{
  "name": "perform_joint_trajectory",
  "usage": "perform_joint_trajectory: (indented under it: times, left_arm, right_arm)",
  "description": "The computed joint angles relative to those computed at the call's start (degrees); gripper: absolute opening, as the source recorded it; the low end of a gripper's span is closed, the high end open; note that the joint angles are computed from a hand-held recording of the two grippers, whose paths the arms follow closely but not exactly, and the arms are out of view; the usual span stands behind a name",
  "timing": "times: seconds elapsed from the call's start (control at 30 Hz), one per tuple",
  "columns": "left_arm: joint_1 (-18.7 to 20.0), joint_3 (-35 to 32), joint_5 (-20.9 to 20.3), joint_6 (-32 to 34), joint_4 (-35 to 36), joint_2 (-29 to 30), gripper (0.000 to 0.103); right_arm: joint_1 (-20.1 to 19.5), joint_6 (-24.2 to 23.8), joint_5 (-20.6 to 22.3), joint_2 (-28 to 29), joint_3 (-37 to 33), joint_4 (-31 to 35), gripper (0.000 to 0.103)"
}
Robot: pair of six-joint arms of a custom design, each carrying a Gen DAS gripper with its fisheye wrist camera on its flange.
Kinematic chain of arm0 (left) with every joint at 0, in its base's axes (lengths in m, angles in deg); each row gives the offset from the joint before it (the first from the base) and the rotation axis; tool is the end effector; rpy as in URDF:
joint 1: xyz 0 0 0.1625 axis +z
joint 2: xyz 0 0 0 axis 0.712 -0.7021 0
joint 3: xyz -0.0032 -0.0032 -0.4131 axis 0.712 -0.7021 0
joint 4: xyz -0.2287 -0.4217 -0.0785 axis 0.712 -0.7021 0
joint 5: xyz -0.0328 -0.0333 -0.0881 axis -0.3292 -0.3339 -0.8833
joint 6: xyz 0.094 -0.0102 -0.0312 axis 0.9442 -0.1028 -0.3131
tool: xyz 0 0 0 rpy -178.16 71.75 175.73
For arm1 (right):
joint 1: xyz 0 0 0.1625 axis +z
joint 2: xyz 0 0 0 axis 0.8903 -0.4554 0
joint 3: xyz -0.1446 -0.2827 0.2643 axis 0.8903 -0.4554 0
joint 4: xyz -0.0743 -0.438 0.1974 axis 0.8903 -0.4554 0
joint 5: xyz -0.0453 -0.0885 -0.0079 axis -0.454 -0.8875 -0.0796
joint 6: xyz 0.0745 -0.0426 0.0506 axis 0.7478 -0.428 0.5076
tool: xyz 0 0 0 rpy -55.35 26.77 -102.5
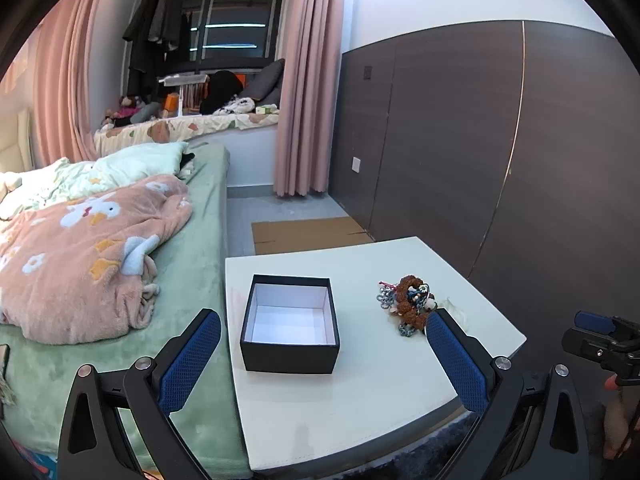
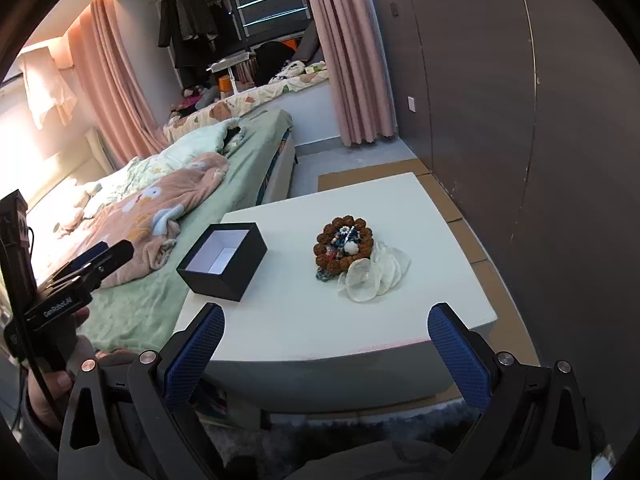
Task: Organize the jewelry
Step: 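Move both tools toward the jewelry pile on the white table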
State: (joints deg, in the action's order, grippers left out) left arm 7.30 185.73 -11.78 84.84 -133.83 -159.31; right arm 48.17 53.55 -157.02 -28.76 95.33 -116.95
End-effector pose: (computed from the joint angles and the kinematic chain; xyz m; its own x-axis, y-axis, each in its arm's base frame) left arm -0.2390 -0.6309 0.2898 -0.7466 0.2990 -0.5943 0.6536 0.4962 -0.5715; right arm 0.2950 -0.5591 0.2522 -0.8451 -0.0095 0.5345 -0.4073 0.6591 -0.6322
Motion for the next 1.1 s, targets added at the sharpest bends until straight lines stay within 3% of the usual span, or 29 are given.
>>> perform_joint_trajectory:
  times: [0.4,1.1]
  left_arm:
    - [-0.06,-0.15,-0.51,0.56,-0.27,0.16,0.102]
    - [0.19,0.1,-1.09,0.49,0.48,-0.46,0.102]
  right_arm:
    - [-0.73,0.77,1.49,-0.95,0.76,-0.43,0.103]
    - [0.16,-0.12,-0.66,-0.34,0.97,-2.81,0.103]
